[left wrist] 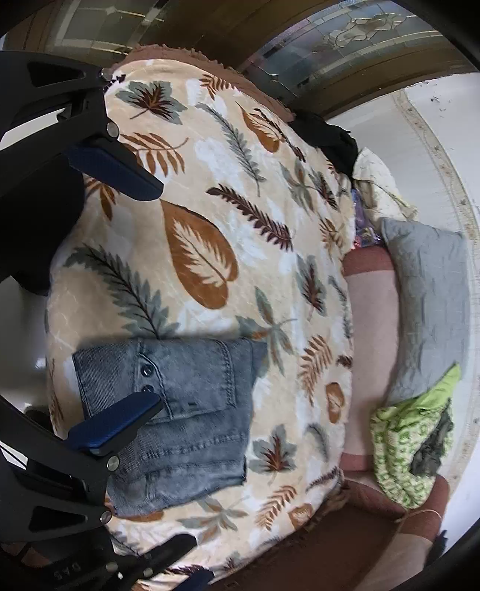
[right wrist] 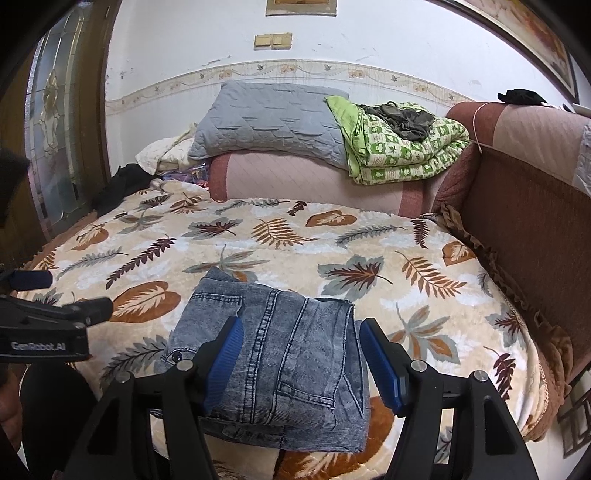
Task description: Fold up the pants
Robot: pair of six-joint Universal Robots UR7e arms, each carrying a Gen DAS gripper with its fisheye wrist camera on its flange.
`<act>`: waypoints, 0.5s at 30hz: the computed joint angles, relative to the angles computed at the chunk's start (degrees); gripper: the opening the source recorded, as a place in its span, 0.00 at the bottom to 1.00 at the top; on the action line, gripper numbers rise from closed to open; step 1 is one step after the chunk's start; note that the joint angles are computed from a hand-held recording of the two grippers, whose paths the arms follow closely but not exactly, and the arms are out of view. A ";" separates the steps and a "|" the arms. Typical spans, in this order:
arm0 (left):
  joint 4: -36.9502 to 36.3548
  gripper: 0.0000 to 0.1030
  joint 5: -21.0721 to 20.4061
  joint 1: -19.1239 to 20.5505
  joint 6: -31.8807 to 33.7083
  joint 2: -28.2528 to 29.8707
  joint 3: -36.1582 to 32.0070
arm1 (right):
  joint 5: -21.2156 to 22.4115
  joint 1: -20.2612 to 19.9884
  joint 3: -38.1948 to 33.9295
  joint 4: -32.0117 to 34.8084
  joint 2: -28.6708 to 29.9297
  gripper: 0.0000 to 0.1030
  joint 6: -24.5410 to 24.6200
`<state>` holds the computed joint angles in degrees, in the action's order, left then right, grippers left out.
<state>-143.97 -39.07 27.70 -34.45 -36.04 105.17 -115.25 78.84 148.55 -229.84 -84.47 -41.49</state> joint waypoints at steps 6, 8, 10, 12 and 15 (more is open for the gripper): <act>-2.94 1.00 1.72 -0.60 0.36 -0.45 1.30 | 0.27 -0.14 0.07 -0.27 0.08 0.67 -0.05; -5.04 1.00 3.24 -1.10 0.74 -0.56 1.97 | 0.23 -0.04 0.03 -0.31 0.07 0.67 0.00; -9.69 1.00 5.47 -1.92 1.53 -0.86 3.49 | 0.35 0.01 -0.03 -0.32 -0.13 0.67 0.16; -18.75 1.00 9.07 -3.40 3.70 -1.07 6.03 | 0.44 0.22 0.00 -0.73 -0.20 0.67 0.25; -31.09 1.00 12.24 -5.34 8.43 -1.18 8.77 | 0.88 0.47 0.03 -1.05 -0.53 0.67 0.37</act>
